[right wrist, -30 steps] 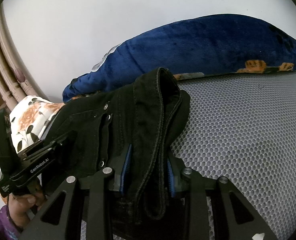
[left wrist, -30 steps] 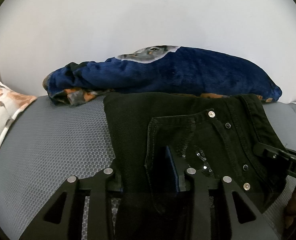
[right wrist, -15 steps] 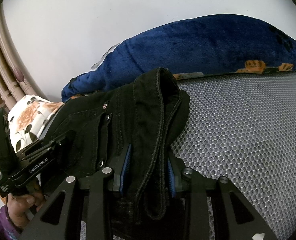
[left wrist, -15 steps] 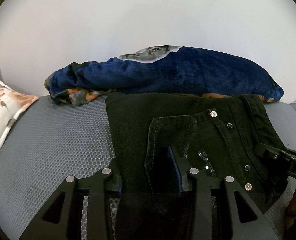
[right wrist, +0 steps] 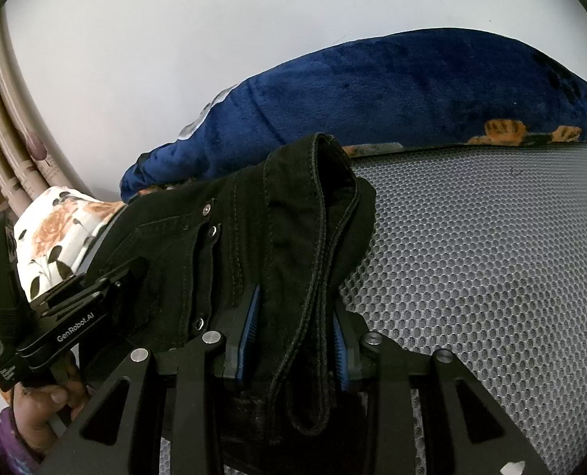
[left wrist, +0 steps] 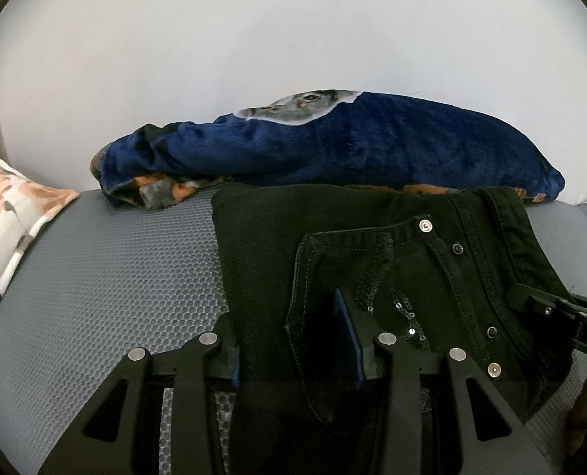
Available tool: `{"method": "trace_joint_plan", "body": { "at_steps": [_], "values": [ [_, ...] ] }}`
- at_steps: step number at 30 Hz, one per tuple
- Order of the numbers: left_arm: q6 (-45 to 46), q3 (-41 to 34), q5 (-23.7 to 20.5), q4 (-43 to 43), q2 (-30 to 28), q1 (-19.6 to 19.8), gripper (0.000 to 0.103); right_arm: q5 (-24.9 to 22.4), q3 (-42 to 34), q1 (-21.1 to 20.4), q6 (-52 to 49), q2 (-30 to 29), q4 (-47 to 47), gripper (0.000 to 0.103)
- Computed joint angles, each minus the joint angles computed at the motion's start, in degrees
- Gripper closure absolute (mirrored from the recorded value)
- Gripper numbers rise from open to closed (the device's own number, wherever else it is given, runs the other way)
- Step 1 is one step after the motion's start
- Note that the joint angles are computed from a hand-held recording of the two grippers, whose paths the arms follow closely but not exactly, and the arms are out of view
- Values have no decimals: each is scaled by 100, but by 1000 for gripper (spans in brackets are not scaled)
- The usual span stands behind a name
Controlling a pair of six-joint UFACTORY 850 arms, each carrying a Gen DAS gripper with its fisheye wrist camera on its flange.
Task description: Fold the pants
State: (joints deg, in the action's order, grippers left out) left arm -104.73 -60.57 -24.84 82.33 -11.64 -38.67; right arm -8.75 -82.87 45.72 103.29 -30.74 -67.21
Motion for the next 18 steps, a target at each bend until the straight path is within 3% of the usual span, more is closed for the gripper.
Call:
{"method": "trace_joint_plan", "body": {
  "at_steps": [18],
  "values": [
    [9,44,-234,-21,23,-30,54,-110,-7,-9,-310,11,234,68]
  ]
}}
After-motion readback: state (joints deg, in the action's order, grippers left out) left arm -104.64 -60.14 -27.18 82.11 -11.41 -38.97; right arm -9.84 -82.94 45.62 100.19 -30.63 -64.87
